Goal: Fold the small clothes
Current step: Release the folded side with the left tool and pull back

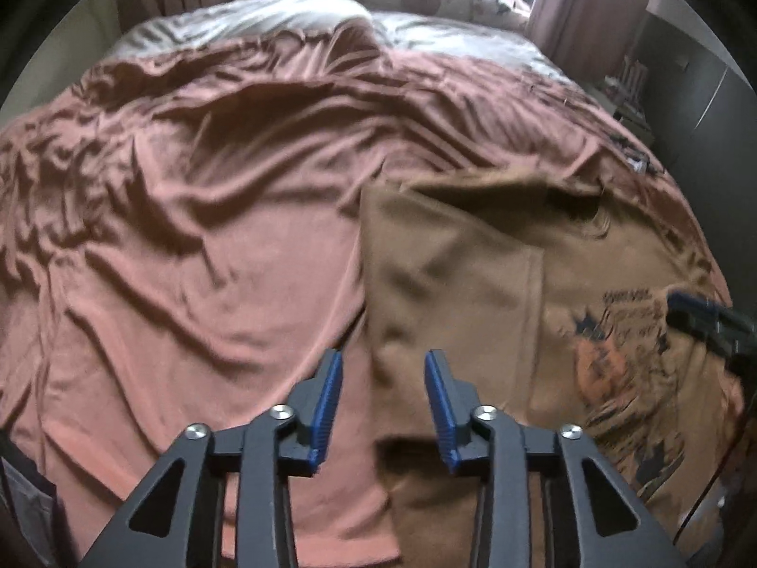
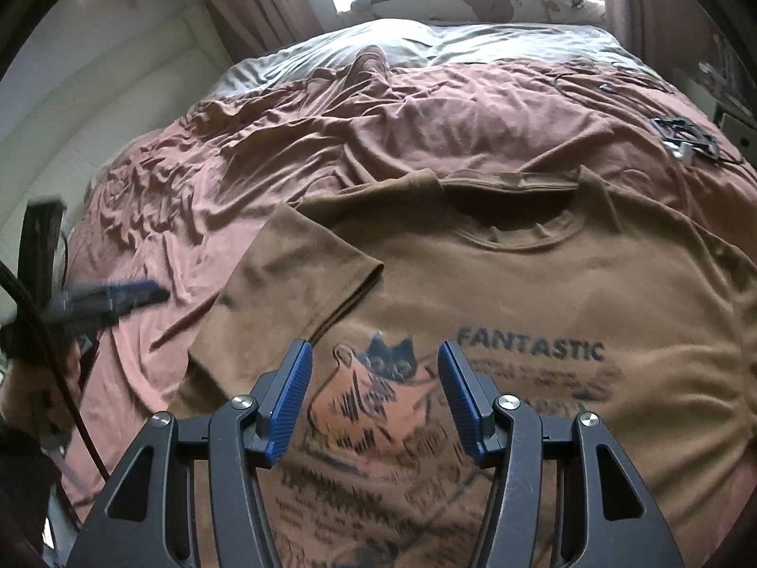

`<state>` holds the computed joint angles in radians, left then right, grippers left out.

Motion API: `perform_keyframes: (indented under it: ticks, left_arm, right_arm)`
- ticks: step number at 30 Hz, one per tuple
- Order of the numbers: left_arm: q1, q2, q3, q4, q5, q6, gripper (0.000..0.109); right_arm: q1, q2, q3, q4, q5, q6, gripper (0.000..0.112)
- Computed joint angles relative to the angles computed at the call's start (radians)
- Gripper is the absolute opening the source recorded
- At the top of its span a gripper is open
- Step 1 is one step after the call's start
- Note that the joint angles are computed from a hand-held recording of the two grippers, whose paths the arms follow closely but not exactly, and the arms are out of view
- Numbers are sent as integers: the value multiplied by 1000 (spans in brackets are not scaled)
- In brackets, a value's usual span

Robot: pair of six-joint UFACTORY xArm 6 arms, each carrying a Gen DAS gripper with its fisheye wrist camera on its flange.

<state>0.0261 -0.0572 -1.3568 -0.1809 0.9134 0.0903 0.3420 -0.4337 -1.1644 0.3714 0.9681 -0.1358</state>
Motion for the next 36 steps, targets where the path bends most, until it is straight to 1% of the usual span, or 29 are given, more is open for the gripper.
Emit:
perform_keyframes:
  ticks: [1, 3, 4, 8, 11, 12, 14, 19, 20, 21, 22, 23, 24, 26, 29, 34, 36]
  left_arm:
    - [8, 2, 11, -9, 6, 13, 33]
    - [18, 5, 26, -15, 12, 29, 26]
    - [26, 7, 33, -30, 15, 40, 25]
    - [51, 23, 36, -82, 24, 78, 25]
    - [66, 36, 38, -134, 26, 129, 25]
    - [69, 35, 44, -136, 18, 141, 25]
    - [70, 46, 46, -105, 2, 131, 25]
    - [89, 59, 41, -150, 2, 150, 25]
    - [91, 59, 42, -156, 2, 151, 25]
    - [91, 61, 43, -162, 2, 153, 25]
    - [94, 59, 47, -182, 1, 165, 25]
    - [96, 55, 52, -192, -2, 171, 25]
    - [97, 52, 57, -193, -4, 167, 25]
    - [97, 47, 61, -201, 3, 162, 25]
    - [88, 39, 66, -210, 7, 164, 25]
    - [62, 34, 80, -193, 6, 151, 26]
    - [51, 32, 91, -168, 2, 147, 32]
  right_arm:
    - [9, 19, -10, -3, -5, 4, 54]
    - [29, 70, -40, -17, -11, 16, 54]
    - [39, 98, -59, -21, -15, 24, 54]
    - [71, 220, -137, -30, -39, 52, 54]
    - [75, 315, -197, -32, -35, 71, 54]
    - [79, 345, -216, -57, -27, 88, 54]
    - [86, 390, -245, -94, -21, 106, 54]
    - [87, 454, -282, -74, -63, 92, 54]
    - [92, 466, -291, -74, -71, 90, 51]
    - [98, 482, -306, -89, -74, 85, 29]
    - [104, 483, -307, -105, -64, 87, 14]
    - [108, 488, -314, -117, -54, 90, 5]
    - [114, 481, -307, -129, -63, 91, 1]
    - [121, 451, -280, -137, -81, 66, 0]
    - [125, 410, -250, -189, -97, 73, 0]
    - [136, 386, -234, -310, -82, 134, 0]
    - [139, 392, -238, -331, -73, 151, 0]
